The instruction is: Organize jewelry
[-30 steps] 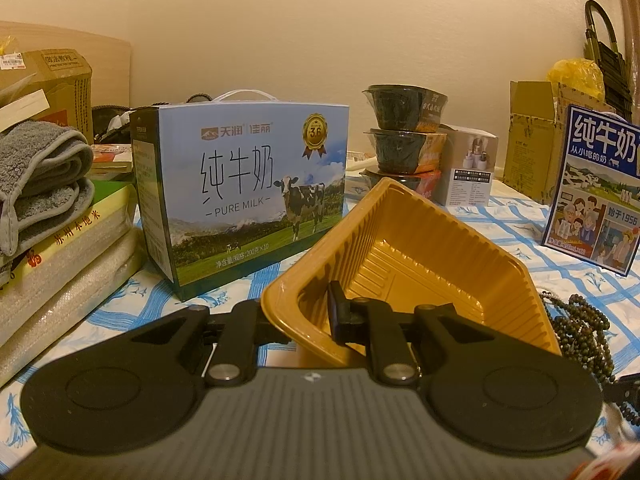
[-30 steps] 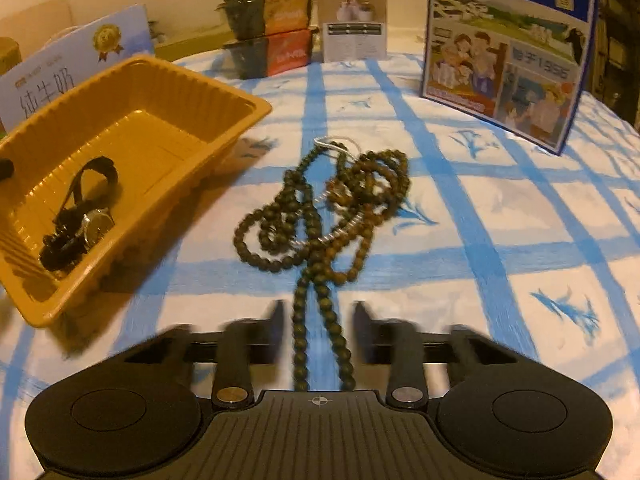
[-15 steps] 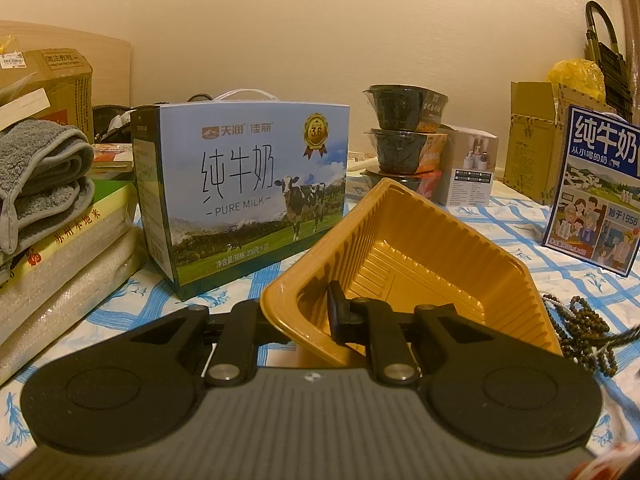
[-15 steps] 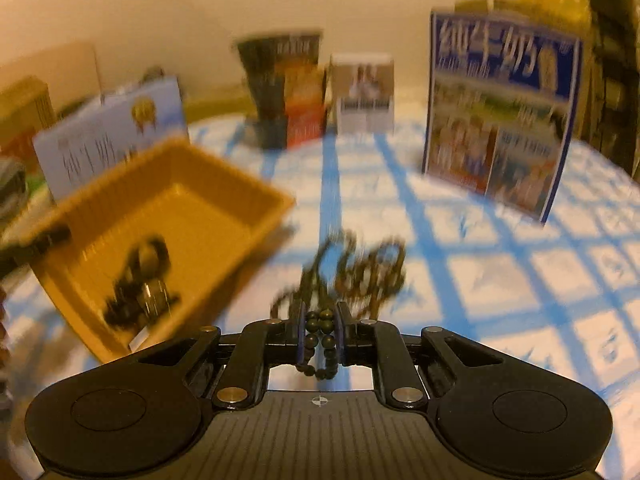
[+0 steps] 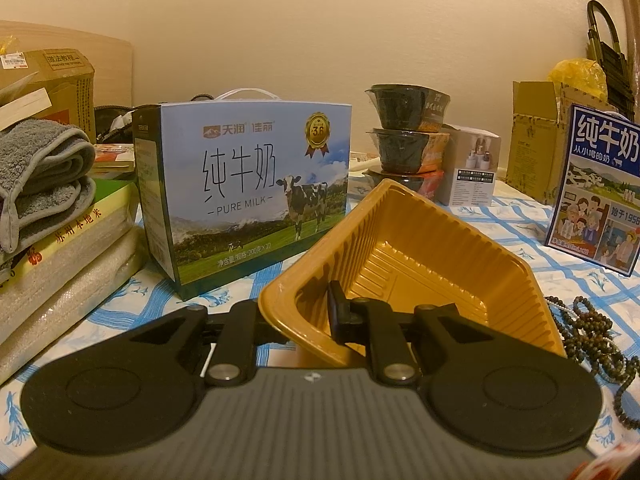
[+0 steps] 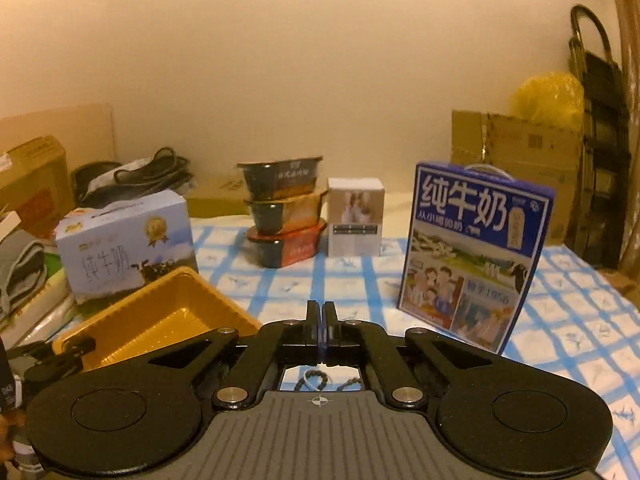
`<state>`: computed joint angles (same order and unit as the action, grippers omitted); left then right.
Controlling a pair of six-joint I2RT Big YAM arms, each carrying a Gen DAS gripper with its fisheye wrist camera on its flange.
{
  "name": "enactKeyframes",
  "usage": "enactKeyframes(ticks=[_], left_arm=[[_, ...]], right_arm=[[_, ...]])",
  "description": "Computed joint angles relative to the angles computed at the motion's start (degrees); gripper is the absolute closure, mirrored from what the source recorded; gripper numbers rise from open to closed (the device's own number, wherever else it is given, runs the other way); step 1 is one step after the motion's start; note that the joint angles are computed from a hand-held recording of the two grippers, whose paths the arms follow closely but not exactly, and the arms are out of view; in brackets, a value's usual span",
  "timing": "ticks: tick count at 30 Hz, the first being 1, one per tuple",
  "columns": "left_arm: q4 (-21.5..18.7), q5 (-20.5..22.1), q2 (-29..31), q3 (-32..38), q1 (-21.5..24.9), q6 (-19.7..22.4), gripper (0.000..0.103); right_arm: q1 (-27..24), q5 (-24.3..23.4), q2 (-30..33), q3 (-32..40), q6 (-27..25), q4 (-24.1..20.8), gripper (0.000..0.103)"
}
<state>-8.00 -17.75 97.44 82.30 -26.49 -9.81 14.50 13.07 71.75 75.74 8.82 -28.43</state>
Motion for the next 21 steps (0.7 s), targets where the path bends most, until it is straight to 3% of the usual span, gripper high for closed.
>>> enactKeyframes(ticks=[3, 5, 6, 7, 11, 15, 17, 20, 21], left_arm=[[0.0, 0.1, 0.1, 0.1, 0.1, 0.0, 0.088], [0.0, 0.1, 0.1, 0.1, 0.1, 0.1, 0.088], [0.0, 0.1, 0.1, 0.1, 0.0, 0.1, 0.088], [-0.1, 0.1, 0.1, 0.2, 0.1, 0.0, 0.088], [-0.1, 0.2, 0.1, 0.2, 0.1, 0.1, 0.088], [-0.1, 0.1, 0.2, 0.2, 0.0, 0.1, 0.088], [-0.1, 0.1, 0.2, 0.2, 0.0, 0.2, 0.088], [0.0, -0.1, 0.2, 0.3, -0.1, 0.4, 0.088], [-0.1, -0.2, 0.3, 0.4, -0.1, 0.3, 0.088]], right_arm=[[-1.2, -3.8, 1.6, 0.1, 1.2, -4.0, 0.099], [-1.4, -3.7, 3.0, -1.4, 1.7, -5.7, 0.081], [-1.6, -3.6, 4.0, -1.9, 1.8, -7.0, 0.065], [-1.7, -2.9, 4.9, -2.8, 2.3, -7.5, 0.064], [-3.2, -2.7, 8.5, -6.3, 3.5, -8.9, 0.064], [-4.9, -3.4, 10.1, -8.8, 4.4, -5.9, 0.064], [-5.1, -2.5, 11.2, -8.8, 4.0, -4.5, 0.069], [-4.1, -1.0, 12.3, -8.7, -0.2, -2.9, 0.097], [-3.2, 0.8, 12.8, -8.1, -1.7, -3.4, 0.096]])
